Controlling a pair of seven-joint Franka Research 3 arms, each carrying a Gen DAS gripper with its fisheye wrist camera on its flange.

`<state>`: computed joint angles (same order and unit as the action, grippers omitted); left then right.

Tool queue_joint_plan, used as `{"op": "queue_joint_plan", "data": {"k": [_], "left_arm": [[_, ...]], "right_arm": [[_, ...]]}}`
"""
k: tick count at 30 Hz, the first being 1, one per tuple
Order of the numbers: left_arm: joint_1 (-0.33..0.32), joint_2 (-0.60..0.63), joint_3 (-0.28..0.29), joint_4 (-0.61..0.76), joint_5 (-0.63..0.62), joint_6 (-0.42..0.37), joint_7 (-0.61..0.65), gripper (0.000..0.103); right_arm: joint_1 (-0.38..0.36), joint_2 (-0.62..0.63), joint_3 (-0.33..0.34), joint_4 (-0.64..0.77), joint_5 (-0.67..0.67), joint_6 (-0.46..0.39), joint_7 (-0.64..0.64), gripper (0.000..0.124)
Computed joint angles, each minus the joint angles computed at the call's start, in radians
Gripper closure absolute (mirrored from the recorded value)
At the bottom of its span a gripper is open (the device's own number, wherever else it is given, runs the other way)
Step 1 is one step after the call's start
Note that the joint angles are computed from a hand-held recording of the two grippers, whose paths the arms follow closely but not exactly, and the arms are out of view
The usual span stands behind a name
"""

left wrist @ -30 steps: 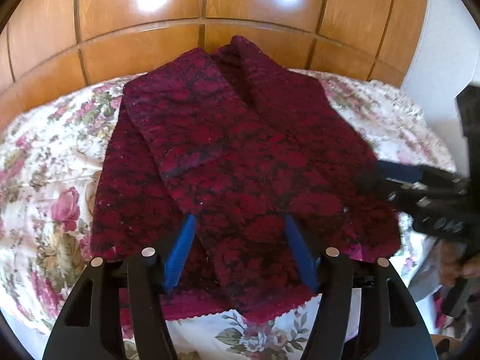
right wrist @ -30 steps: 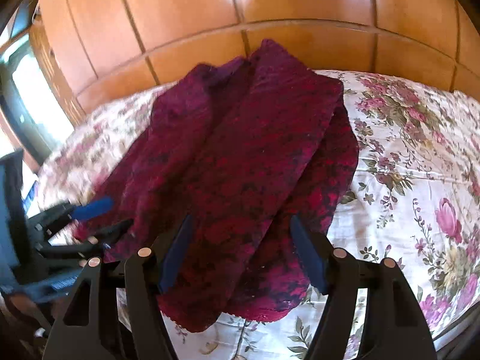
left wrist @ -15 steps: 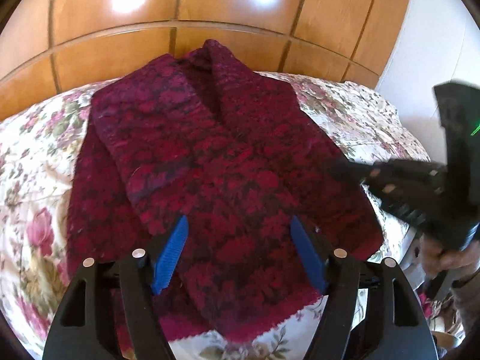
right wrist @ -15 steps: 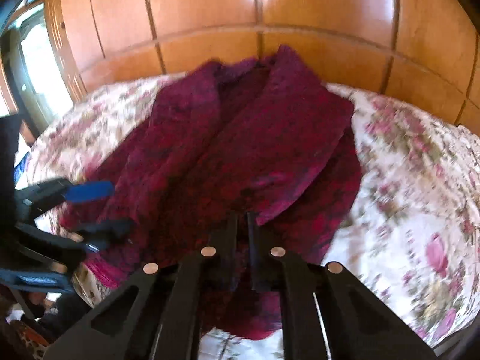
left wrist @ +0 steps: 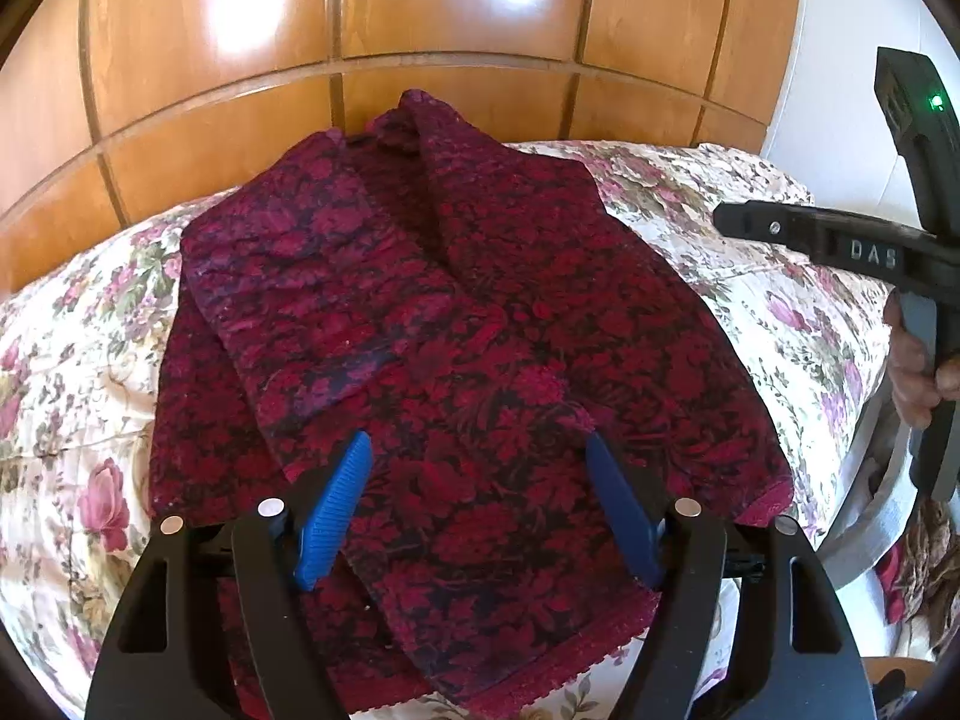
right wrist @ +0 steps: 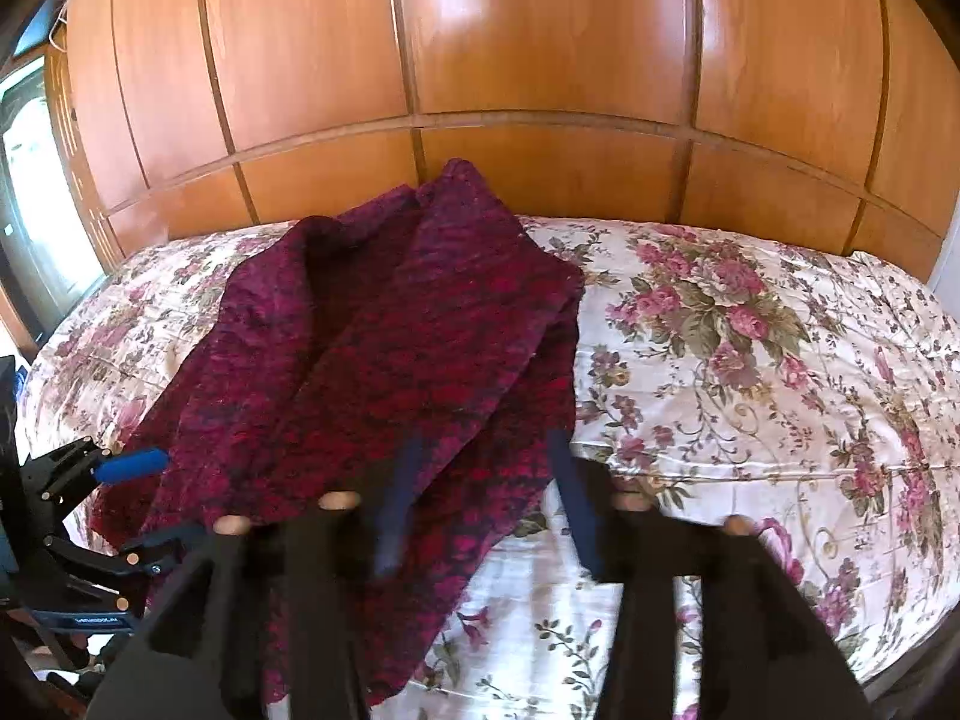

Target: Fold small clothes

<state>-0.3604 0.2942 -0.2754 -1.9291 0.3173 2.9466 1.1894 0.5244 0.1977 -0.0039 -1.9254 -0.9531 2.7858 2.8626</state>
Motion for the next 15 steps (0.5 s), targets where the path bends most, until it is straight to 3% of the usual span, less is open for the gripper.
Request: {"op": "queue_joint_plan", "data": {"k": [2,3,4,5,7,9,10,11,15], "left_arm": [[0.024,0.004,-0.028,-0.002,-0.034,0.005,0.034,0.041],[0.033,0.007,-0.04,-0.002,-0.05,0.009,0.054,0.053],[0.064,0.013,-0.079,-0.003,-0.091,0.013,0.105,0.082],[0.085,0.019,-0.105,-0.001,-0.126,0.009,0.143,0.095],[0.085,0.018,-0.105,-0.01,-0.15,0.027,0.161,0.102],[0.129,0.0,-0.148,-0.046,-0.213,0.075,0.206,0.103],[0.162,-0.006,-0.181,-0.06,-0.243,0.091,0.231,0.103],[0.228,-0.016,-0.249,-0.08,-0.32,0.11,0.294,0.103],[0.423,-0.057,-0.429,-0.134,-0.53,0.173,0.433,0.103]], "right_arm": [[-0.004,0.025,0.011,0.012,0.041,0.023,-0.042,0.077],[-0.002,0.036,0.011,0.017,0.061,0.038,-0.056,0.077],[-0.007,0.058,0.02,0.028,0.109,0.061,-0.099,0.077],[-0.016,0.077,0.032,0.037,0.171,0.083,-0.157,0.077],[-0.052,0.119,0.084,0.058,0.321,0.097,-0.304,0.078],[-0.073,0.148,0.121,0.078,0.423,0.094,-0.408,0.091],[-0.061,0.163,0.117,0.099,0.435,0.068,-0.437,0.1],[-0.038,0.17,0.102,0.113,0.43,0.045,-0.448,0.111],[0.041,0.158,0.018,0.118,0.398,0.049,-0.441,0.12]]}}
